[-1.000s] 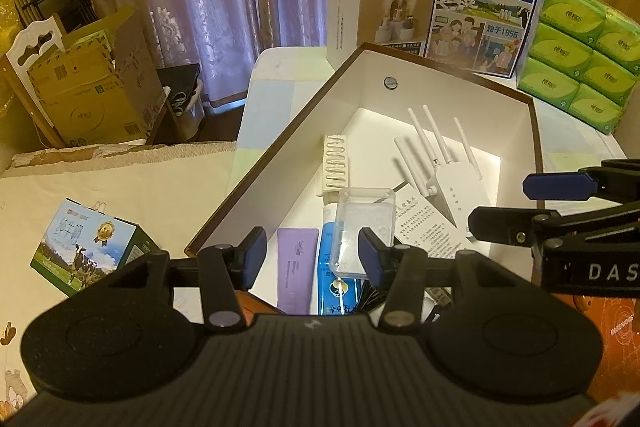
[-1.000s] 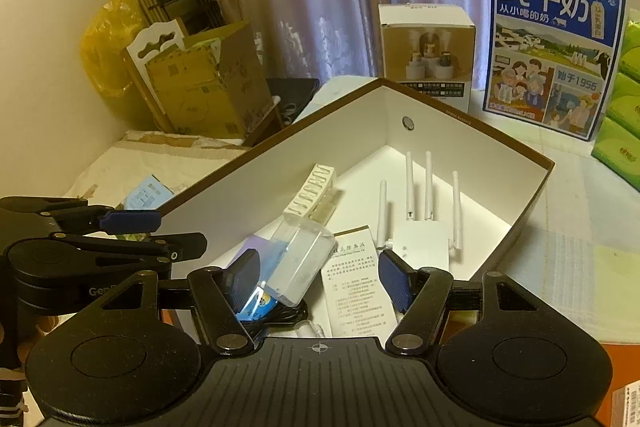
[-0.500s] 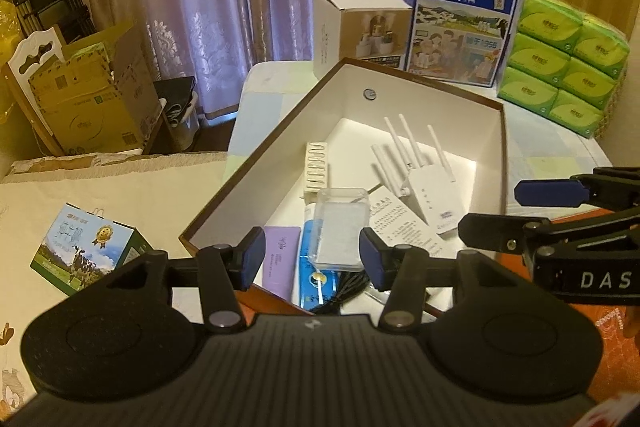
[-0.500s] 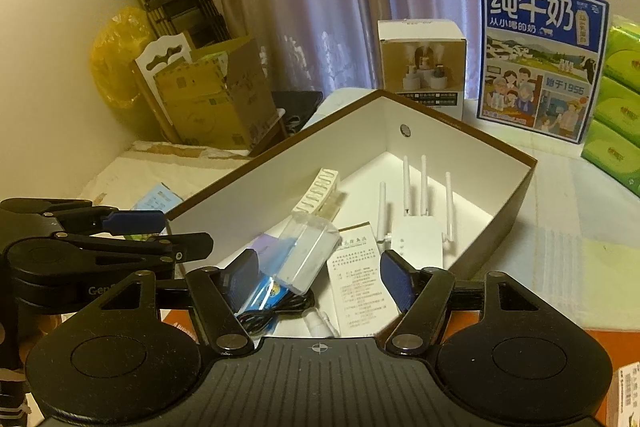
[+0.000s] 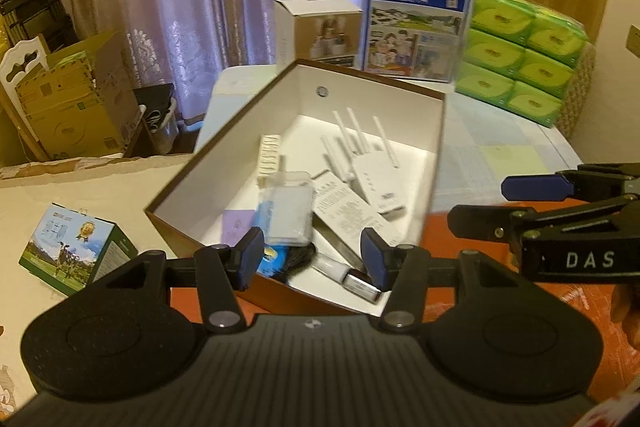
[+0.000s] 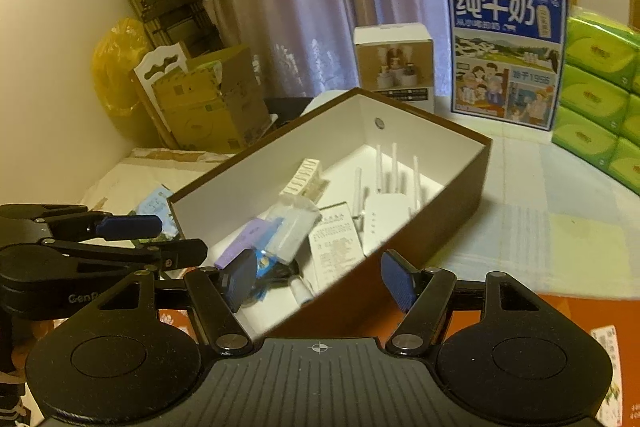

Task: Organize rigid objects
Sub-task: 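Withdraw both tools from the brown box back over the mat, then lower the left tool onto the orange knife while the right tool approaches the white medicine box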

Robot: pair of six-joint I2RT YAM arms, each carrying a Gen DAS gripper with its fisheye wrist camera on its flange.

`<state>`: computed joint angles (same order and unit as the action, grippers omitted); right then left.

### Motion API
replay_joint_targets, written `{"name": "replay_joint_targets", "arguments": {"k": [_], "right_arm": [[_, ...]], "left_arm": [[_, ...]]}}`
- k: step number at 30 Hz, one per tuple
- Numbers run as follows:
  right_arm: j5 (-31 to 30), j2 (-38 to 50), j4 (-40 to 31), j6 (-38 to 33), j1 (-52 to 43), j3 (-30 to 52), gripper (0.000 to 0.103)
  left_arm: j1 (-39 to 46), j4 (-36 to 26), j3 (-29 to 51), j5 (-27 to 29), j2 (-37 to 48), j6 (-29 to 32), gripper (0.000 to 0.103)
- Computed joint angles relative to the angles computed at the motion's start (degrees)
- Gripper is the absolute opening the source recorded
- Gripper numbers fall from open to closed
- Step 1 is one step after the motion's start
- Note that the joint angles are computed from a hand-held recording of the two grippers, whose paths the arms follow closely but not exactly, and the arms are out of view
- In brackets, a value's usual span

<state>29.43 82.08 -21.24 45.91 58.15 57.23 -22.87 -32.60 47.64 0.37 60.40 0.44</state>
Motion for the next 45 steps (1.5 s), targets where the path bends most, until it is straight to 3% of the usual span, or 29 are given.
{"name": "replay_joint_targets", "arguments": {"k": [11, 28, 45], "right_arm": [[3.17, -11.75, -6.64, 6.57, 4.25, -8.44, 0.067], [4.1, -26.82, -21.22, 20.84, 10.02, -18.95, 0.067], [5.96, -42.14, -42.96, 41.2, 16.63, -25.35, 0.067]], "left_arm": [[-14.55, -2.54, -1.39, -5.88, -2.55, -8.63, 0.052], [-32.28, -1.78, -2.42, -11.89, 4.73, -21.71, 0.052], [-40.36, 4.99, 4.27, -9.81, 21.9, -22.69, 0.052]]}}
